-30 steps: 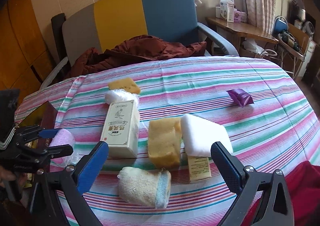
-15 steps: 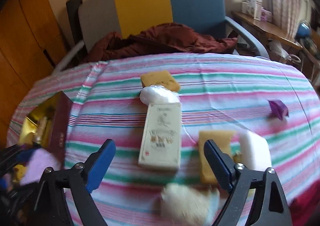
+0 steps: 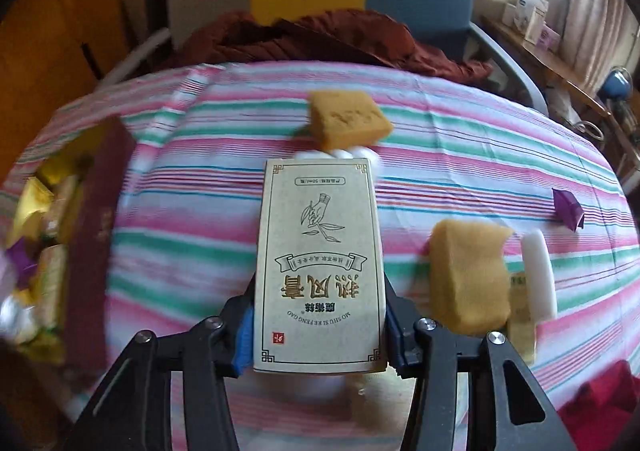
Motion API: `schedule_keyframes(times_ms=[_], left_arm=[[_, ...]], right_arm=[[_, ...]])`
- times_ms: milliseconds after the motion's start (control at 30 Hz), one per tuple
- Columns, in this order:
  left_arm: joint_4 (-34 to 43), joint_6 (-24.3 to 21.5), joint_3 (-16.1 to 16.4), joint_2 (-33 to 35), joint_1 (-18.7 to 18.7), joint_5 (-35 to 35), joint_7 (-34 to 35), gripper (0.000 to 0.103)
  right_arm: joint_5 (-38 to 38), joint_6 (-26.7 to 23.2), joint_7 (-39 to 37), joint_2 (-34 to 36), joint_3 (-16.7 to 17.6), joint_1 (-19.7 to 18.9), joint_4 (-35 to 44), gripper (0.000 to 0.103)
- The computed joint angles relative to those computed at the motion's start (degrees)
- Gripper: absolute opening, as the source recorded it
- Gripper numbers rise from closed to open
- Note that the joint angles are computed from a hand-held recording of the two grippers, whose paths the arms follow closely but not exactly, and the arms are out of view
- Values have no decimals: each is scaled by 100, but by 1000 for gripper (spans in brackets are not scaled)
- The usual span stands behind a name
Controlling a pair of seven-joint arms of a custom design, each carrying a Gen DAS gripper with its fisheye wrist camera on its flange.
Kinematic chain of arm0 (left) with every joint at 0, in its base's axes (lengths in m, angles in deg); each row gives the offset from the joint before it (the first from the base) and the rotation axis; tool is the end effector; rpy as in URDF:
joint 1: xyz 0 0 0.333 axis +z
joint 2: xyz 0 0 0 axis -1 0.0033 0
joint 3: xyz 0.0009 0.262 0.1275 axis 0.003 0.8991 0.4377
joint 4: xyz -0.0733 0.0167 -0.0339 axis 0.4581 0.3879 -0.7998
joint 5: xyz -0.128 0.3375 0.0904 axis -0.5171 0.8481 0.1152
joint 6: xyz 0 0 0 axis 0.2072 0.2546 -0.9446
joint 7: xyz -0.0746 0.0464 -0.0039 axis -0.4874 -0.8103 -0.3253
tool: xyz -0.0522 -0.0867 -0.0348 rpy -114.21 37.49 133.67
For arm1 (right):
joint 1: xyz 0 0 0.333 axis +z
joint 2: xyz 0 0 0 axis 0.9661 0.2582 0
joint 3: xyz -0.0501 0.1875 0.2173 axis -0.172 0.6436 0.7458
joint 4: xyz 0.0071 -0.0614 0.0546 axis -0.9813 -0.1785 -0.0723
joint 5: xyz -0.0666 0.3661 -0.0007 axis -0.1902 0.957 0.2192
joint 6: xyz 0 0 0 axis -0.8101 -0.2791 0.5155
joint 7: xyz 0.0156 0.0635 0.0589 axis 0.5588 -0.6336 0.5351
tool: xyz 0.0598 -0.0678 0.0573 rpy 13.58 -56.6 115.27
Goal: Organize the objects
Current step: 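Grasp the white printed box with the right tool while the left tool holds the roller, then carry the roller and white box over the gold tray and open both tools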
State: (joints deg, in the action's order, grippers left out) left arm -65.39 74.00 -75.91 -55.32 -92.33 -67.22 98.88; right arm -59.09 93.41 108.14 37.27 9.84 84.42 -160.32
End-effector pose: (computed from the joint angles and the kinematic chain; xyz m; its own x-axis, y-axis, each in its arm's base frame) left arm 0.5984 -0.1683 0.5112 -0.6212 -0.6921 0.3676 -0.6982 0.2759 -0.6606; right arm 0.5255 0.1278 0.4621 -0.2871 -0.9565 -0.0525 -0.8118 0.2720 -0.5167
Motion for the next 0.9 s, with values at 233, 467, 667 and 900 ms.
schedule_keyframes(times_ms=[233, 467, 667, 900], left_arm=[[-444, 411, 264, -314, 232, -206, -128, 73], [-907, 783, 612, -737, 454, -617, -5, 73], [-1079, 860, 871, -904, 600, -958, 55, 73], [-1088, 841, 957, -901, 672, -1233, 172, 73]], right_arm=[[340, 547, -128, -176, 252, 215, -5, 51], [625, 751, -562, 280, 394, 673, 653, 51], [1099, 825, -1192, 855, 327, 1061, 1333, 51], [1466, 631, -1772, 1537, 213, 1522, 2242, 51]])
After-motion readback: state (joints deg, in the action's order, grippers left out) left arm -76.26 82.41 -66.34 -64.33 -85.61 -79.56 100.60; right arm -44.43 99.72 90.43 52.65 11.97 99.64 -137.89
